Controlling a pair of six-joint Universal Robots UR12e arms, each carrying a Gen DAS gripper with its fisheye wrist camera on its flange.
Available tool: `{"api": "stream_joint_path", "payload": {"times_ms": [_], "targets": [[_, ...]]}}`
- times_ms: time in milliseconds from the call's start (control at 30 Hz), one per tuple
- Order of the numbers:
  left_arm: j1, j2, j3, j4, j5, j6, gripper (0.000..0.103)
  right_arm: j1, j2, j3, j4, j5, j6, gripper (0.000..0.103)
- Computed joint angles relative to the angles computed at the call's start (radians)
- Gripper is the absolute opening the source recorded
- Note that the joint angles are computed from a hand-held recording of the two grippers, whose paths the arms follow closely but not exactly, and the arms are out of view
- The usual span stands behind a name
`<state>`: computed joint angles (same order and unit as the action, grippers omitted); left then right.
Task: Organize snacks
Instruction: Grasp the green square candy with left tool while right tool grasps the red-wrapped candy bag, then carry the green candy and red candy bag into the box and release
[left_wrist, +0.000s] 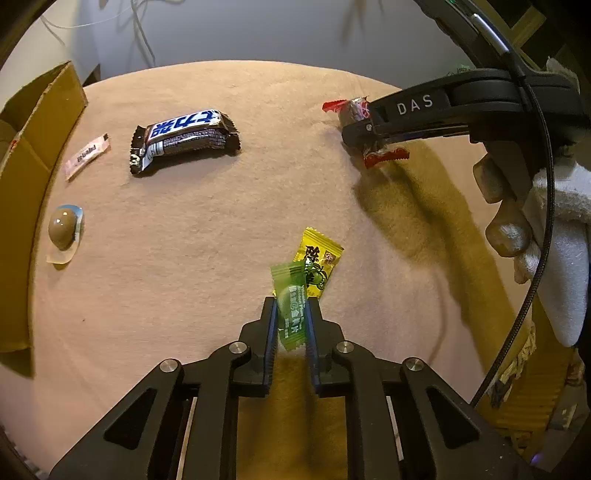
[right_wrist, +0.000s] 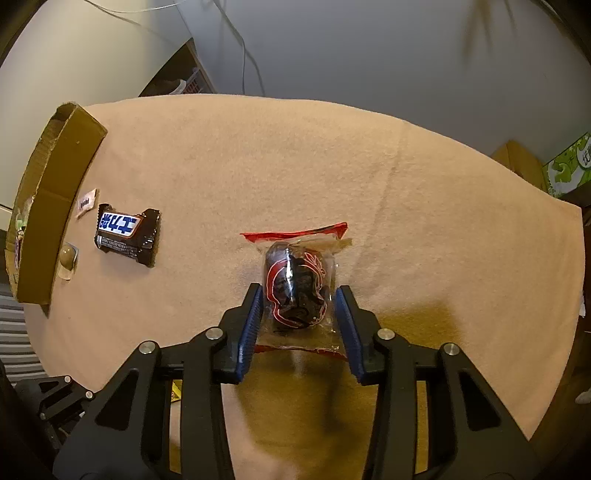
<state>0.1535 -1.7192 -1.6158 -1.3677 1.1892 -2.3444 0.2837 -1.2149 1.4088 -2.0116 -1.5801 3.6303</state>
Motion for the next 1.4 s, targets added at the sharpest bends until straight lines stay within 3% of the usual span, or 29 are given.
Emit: {"api": "stream_joint_path", "payload": {"times_ms": [567,833,900,933,1000,1033,1067,1233,1400], "targets": [[0.054,-0.036,0.057,-0.051,-0.035,-0.005,0.006,0.009,-0.046,0.039,-0.037,0.000,0.018,0.037],[0.092,-0.048,0.093,-0.089,-0.060,0.053,0.005,0.021,-0.053,0.026,-0.048,-0.014,0.012,0.037],[0.084,-0.053,0.101,-0.124,-0.052,0.084,0.005,0.022,-0.046,0.018,-0.040,-0.017,0.006,0.037],[0.079,-0.051,0.094,-0.121,-0.043,0.083,0.005,0.023,-0.046,0.017,-0.035,-0.017,0.005,0.037],[0.069,-0.042,0.077,-0.090,-0.022,0.062,0.013,0.024,-0.048,0.020,-0.033,-0.012,0.007,0.037],[0.061,-0.035,0.066,-0.062,-0.006,0.046,0.022,0.024,-0.051,0.023,-0.032,-0.013,0.006,0.037],[0.059,-0.030,0.055,-0.037,0.005,0.041,0.023,0.028,-0.050,0.023,-0.031,-0.015,0.008,0.037],[0.044,-0.032,0.039,0.015,0.047,0.061,0.023,0.028,-0.053,0.026,-0.030,-0.017,0.008,0.037],[0.043,-0.034,0.037,0.040,0.036,0.068,0.021,0.033,-0.044,0.017,-0.025,-0.018,-0.001,0.037]]}}
